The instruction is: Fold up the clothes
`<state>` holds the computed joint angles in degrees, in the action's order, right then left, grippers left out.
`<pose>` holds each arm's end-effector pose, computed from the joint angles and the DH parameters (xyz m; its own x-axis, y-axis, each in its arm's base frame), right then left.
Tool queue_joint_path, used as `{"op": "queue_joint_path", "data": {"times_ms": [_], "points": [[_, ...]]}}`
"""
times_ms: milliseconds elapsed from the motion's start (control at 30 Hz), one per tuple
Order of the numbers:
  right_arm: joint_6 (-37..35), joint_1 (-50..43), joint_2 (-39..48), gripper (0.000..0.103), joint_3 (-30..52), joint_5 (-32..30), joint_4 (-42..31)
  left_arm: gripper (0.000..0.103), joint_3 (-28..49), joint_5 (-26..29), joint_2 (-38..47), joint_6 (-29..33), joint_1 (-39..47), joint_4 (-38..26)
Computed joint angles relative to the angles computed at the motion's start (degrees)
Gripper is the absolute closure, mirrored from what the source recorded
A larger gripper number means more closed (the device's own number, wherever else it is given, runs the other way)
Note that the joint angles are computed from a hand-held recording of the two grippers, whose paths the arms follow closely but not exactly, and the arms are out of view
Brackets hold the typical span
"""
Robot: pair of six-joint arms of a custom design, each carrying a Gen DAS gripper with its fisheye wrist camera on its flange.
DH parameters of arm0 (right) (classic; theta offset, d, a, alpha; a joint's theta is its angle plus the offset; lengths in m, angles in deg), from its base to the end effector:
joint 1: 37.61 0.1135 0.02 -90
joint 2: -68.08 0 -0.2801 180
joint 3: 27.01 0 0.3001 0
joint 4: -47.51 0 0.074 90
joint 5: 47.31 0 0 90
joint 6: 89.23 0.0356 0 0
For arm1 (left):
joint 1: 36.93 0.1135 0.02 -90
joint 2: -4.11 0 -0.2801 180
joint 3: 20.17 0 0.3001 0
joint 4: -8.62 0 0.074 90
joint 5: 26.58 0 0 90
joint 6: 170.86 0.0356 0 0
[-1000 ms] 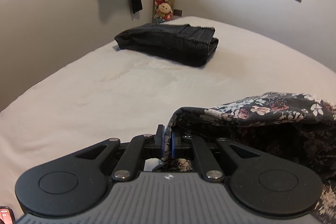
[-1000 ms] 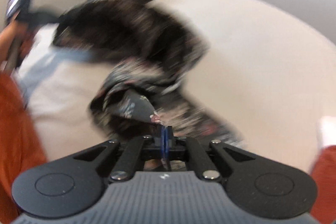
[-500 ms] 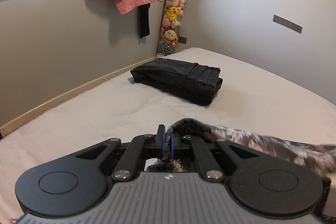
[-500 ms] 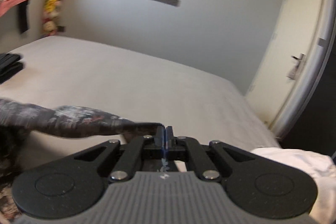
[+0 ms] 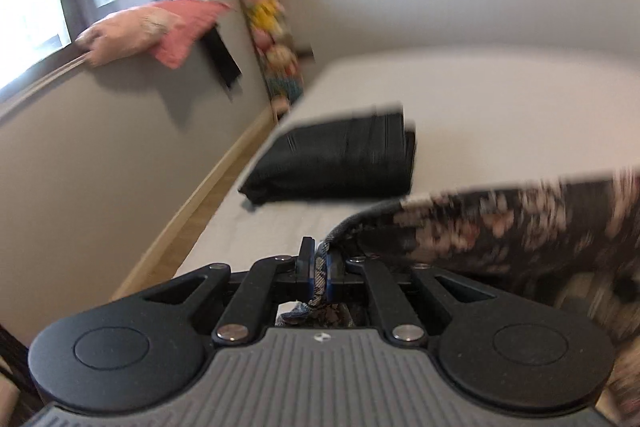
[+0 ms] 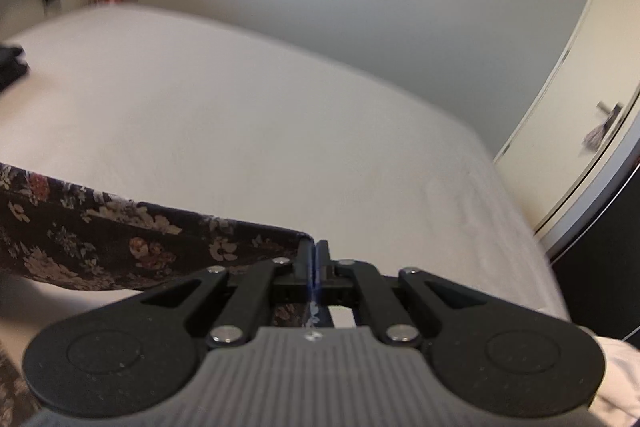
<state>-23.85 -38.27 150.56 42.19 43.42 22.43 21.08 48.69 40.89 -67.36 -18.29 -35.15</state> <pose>0.3613 -0.0046 0.2542 -0.5731 -0.4100 -0.7095 -0.2390 0.9118 -0.3339 0.1665 0.0657 0.2359 -0.6993 0.0024 -0.7149 -0.3418 0.8772 0.3372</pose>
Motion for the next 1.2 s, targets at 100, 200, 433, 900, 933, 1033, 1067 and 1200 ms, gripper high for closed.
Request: {"op": "queue_joint_path", "data": {"times_ms": [100, 200, 433, 900, 933, 1033, 1067, 1200], "points": [[1.92, 3.18, 11.91, 0.102, 6.35, 3.11, 1.54, 0.097, 0.38, -5.70, 16.33, 4.34, -3.67, 13.73], [1.38, 5.51, 20.98, 0.102, 12.58, 6.20, 3.50, 0.096, 3.76, -6.55, 31.17, 5.48, -3.96, 23.40], [5.66, 9.42, 35.19, 0.097, 27.64, 10.57, 2.38, 0.091, 9.56, -0.45, 44.27, -1.03, -0.22, 29.62], [10.69, 12.58, 19.77, 0.046, 12.46, 3.03, 11.01, 0.015, 14.44, 25.17, 33.36, -4.41, 9.27, 6.45], [11.22, 12.93, 17.57, 0.046, 10.54, 1.68, 10.92, 0.015, 13.94, 25.96, 31.59, -4.83, 9.27, 6.20], [12.58, 14.51, 10.77, 0.046, 4.19, -2.66, 8.49, 0.015, 11.47, 27.39, 24.99, -3.24, 8.17, 3.91], [13.25, 15.41, 8.44, 0.046, 1.71, -3.57, 7.58, 0.015, 10.28, 28.23, 22.19, -2.09, 7.67, 2.35], [17.75, 19.67, -2.29, 0.046, -10.18, -6.02, 2.37, 0.015, 4.17, 28.73, 10.22, 0.50, 3.39, -3.96]]}}
